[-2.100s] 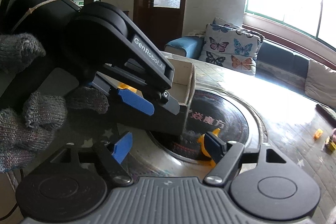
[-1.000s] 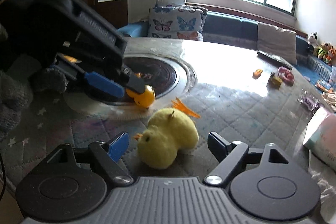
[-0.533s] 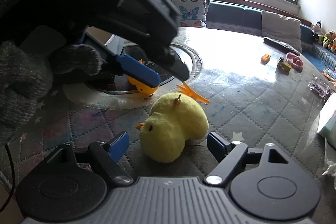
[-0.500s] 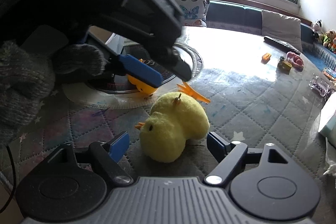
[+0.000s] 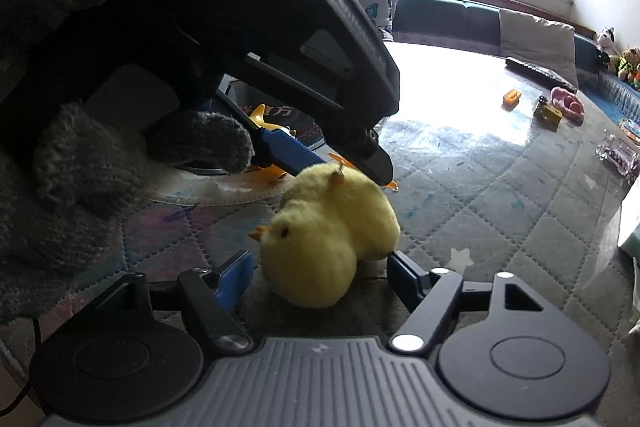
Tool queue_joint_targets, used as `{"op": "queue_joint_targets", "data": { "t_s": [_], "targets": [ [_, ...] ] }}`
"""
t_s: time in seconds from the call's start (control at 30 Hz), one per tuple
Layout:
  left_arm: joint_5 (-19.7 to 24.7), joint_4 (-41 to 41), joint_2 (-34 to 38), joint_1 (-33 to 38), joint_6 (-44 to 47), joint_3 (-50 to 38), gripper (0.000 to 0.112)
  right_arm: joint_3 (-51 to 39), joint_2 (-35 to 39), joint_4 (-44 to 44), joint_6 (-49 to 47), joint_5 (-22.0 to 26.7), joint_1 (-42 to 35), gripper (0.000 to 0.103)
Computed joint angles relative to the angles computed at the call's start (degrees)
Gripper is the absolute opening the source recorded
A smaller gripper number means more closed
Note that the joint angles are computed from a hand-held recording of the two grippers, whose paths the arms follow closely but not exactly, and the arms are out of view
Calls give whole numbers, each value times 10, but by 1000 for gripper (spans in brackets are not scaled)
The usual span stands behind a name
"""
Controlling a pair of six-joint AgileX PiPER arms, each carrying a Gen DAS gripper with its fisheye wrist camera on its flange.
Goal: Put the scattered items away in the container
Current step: 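Lower the left gripper onto the plush chick and close it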
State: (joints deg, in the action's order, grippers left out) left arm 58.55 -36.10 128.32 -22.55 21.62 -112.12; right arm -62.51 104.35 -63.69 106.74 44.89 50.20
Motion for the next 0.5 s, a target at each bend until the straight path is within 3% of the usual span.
{"op": "queue_joint_targets", "data": {
  "t_s": [0.5],
  "targets": [
    [16, -17, 10, 18, -10, -6, 37, 0, -4, -9, 17, -6, 4, 53]
  ]
}}
